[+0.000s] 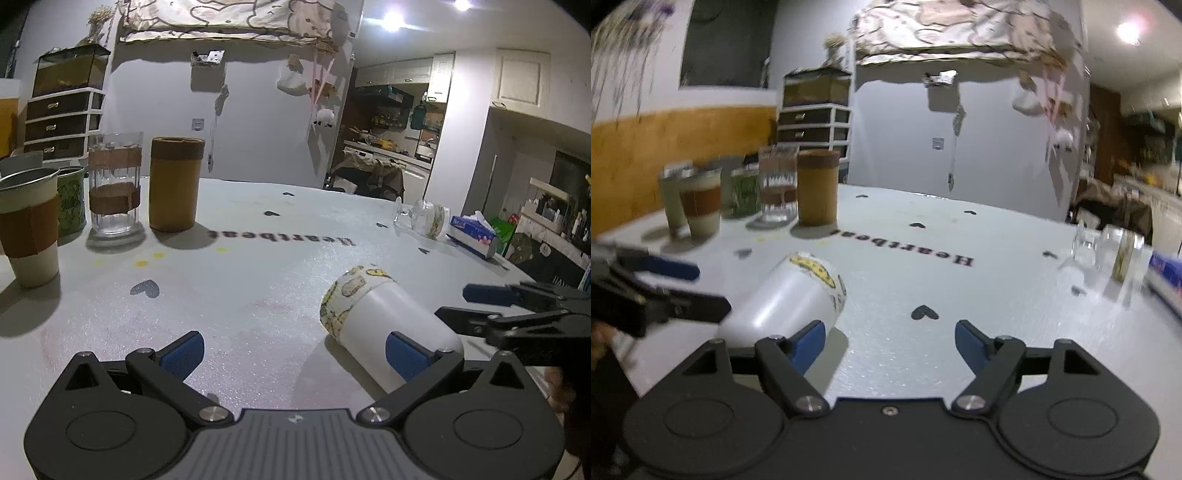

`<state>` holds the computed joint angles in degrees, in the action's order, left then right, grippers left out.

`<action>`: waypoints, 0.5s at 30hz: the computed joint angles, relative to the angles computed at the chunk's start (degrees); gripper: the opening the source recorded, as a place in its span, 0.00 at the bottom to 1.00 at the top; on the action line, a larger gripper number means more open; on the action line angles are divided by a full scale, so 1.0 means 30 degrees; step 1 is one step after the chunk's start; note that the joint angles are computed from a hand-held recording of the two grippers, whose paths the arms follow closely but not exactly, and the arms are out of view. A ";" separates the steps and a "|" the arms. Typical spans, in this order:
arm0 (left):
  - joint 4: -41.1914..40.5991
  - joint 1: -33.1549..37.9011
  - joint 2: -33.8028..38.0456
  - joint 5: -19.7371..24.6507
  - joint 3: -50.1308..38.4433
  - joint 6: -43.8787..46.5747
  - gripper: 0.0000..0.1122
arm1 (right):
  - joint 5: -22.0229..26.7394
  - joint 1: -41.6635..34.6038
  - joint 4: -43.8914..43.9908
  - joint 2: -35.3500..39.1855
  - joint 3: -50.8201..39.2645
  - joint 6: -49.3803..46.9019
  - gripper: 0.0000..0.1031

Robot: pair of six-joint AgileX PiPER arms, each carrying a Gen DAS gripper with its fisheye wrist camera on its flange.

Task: Flip cup upright
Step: 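Lift the white cup with the right tool toward the left tool, then close the left tool on the cup's base while the right tool holds it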

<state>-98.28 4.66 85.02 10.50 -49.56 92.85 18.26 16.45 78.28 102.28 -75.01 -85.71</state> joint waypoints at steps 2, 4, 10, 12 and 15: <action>0.0134 0.0124 0.0059 0.0185 -0.0063 -0.0326 0.92 | 0.0584 -0.0232 0.0746 -0.0370 0.0340 0.0434 0.72; 0.0170 0.0233 0.0135 0.0393 -0.0111 -0.0530 0.92 | 0.1757 -0.0645 0.1412 -0.0725 0.0623 0.1277 0.70; 0.2186 0.1484 0.0555 0.2684 -0.0648 -0.3957 0.78 | 0.5740 -0.1203 0.2923 -0.1067 0.1093 0.2034 0.48; 0.3445 0.2023 0.0810 0.3899 -0.1187 -0.6097 0.75 | 0.4999 -0.0666 0.2660 -0.1154 0.1305 0.1991 0.37; 0.4983 0.2484 0.1553 0.5707 -0.2361 -0.9332 0.75 | 0.4557 -0.0488 0.3325 -0.1006 0.1600 0.1445 0.32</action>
